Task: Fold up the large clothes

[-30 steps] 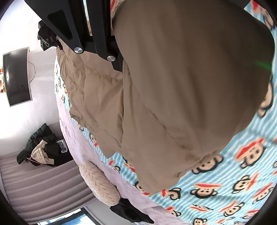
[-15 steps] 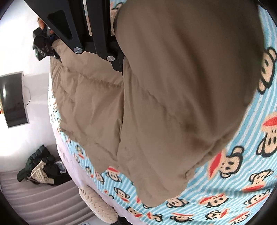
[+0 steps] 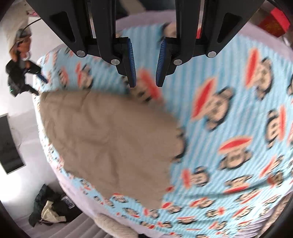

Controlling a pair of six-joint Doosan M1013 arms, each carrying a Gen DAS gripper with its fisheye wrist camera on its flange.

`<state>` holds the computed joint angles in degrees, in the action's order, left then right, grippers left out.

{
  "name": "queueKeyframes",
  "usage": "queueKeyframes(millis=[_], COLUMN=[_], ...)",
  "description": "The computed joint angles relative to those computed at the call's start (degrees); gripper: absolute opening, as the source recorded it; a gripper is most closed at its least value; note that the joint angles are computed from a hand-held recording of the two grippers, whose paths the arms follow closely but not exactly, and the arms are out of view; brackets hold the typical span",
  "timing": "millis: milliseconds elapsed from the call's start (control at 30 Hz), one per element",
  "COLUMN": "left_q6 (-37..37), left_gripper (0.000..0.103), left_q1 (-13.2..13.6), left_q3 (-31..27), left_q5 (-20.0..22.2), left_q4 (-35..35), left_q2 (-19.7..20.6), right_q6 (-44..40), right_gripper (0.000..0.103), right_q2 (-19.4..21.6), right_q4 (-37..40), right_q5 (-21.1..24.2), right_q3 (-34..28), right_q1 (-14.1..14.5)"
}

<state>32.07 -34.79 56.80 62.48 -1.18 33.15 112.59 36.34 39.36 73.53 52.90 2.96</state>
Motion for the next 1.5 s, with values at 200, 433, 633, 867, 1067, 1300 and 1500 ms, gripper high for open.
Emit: queueKeyframes(millis=[200, 433, 633, 867, 1067, 1300, 1500], left_q6=[-8.2, -11.1, -11.5, -9.9, -11.9, -12.6, -9.5], left_gripper=[0.023, 0.023, 0.103, 0.102, 0.102, 0.102, 0.102], left_q1=[-0.9, -2.4, -3.2, -3.6, -3.5, -1.8, 1.9], left_q3=[5.3, -3.3, -16.8, -32.6, -37.5, -26.5, -6.8], left_q5=[4.4, 13.0, 21.9, 30.6, 33.9, 27.7, 1.2], left_q4=[3.5, 7.2, 10.6, 13.0, 14.0, 13.1, 7.2], left_q2=[-3.8, 0.4, 7.5, 15.3, 17.6, 12.8, 3.3], right_q6=[0.5, -3.8, -8.0, -10.6, -12.1, -12.8, -6.9], right_gripper=[0.066, 0.066, 0.067, 0.070, 0.086, 0.087, 0.088], right_q2=[0.5, 2.0, 4.6, 7.7, 9.6, 12.0, 16.0], right_q4=[-4.9, -5.8, -6.1, -7.8, -9.4, -12.2, -10.3], right_q5=[3.7, 8.6, 13.7, 18.7, 21.3, 22.5, 25.5], right_q3=[-4.0, -7.9, -14.4, -20.9, -24.3, -29.2, -36.0], right_q1=[2.3, 4.3, 5.5, 5.9, 6.3, 8.0, 9.5])
